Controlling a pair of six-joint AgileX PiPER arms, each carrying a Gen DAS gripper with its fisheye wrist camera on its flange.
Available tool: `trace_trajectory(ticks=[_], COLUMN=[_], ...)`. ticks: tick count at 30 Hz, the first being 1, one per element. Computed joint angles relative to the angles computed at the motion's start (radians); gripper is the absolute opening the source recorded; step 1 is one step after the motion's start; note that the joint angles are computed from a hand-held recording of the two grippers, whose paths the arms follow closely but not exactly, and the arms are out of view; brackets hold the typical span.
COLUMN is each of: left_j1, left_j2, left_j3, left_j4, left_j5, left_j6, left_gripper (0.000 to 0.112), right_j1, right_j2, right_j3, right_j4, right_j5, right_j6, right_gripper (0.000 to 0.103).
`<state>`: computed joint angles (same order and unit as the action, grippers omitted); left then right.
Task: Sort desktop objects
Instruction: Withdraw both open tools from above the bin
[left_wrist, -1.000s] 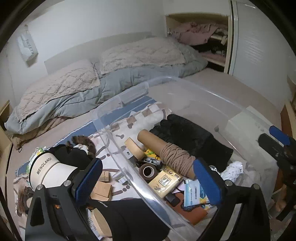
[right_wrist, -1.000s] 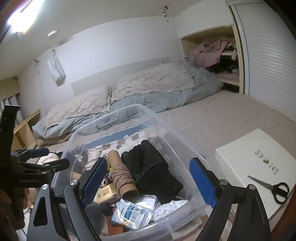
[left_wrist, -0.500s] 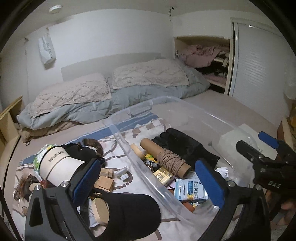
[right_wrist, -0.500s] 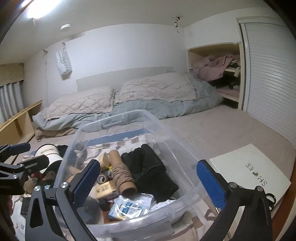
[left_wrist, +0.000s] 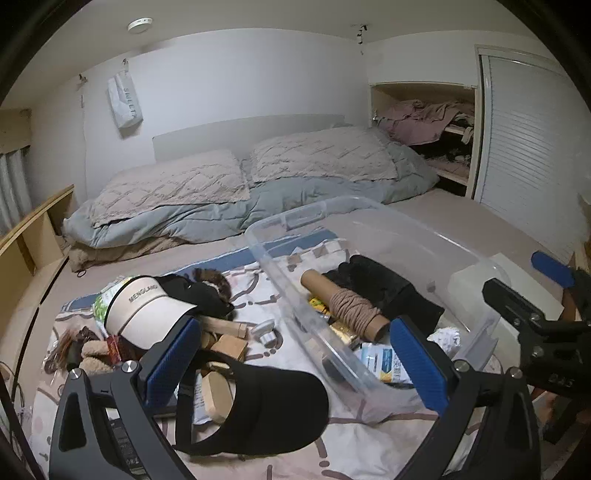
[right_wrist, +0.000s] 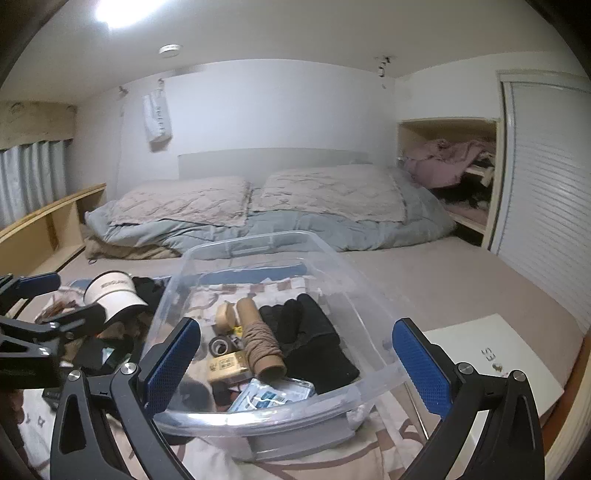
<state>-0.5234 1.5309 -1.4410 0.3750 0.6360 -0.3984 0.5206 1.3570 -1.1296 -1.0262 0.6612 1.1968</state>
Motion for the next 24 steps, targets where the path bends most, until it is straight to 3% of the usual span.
trace_trajectory(ticks=[24], left_j1=[0.002], left_j2=[-0.002], left_j3=[0.057], left_j4=[0.058], left_j5=[-0.012], left_j6=[-0.097], left_gripper=[0.103], right_j1=[0.012], right_j2=[0.014], right_j3=[-0.007], right_j4=[0.006], right_j5=[0.027], right_j6=[-0.024], right_gripper=[0.103])
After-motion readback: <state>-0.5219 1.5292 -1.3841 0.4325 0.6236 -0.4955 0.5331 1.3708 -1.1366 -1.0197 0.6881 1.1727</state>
